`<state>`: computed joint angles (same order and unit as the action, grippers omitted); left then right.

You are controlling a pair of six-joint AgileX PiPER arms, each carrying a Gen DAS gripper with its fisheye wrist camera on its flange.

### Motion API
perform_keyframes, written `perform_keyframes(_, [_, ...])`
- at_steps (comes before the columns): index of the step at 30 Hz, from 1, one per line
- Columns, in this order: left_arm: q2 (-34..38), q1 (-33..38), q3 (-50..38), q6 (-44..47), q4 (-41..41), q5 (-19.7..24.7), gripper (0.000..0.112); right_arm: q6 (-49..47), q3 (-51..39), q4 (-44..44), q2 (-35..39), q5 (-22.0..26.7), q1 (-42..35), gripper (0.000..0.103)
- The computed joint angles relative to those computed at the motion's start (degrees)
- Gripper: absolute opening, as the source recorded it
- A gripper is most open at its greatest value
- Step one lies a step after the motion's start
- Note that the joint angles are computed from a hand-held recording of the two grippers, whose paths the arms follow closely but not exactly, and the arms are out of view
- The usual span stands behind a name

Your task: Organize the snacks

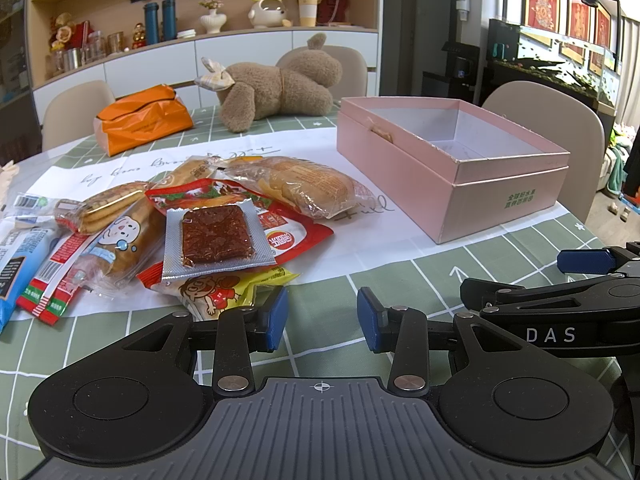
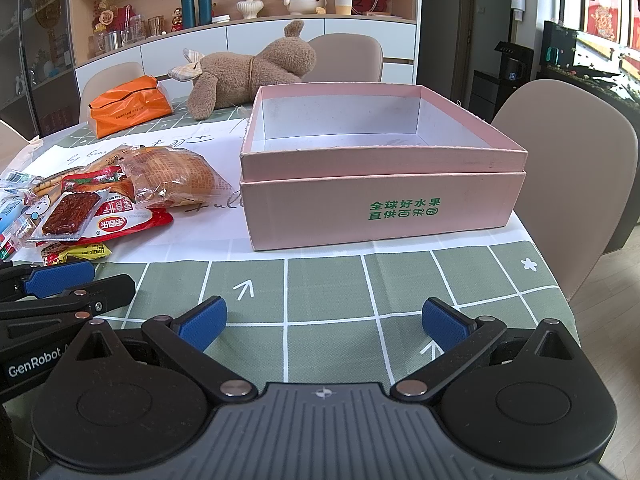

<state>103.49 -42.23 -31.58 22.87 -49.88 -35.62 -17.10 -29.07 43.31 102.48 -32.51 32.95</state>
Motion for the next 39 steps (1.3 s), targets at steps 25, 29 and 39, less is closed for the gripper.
perform_keyframes(25, [1.5,1.0,-0.9,-1.4,2.1,-0.1,0.043,-0.1,0.1,0.1,-0.1,0.0,0.0,0.103])
perform_keyframes(29, [1.7,1.3,-0.9,-2.0,2.8,-0.1,0.043,-0.2,0.0,0.2,-0.1,0.1,0.0,0.103])
perform_keyframes(39, [-8.9,13.4,-3.8,6.6,-6.0,26.4,0.042,-6.4,-2.9,-1.5,-3.2,12.9,-4.9,0.103])
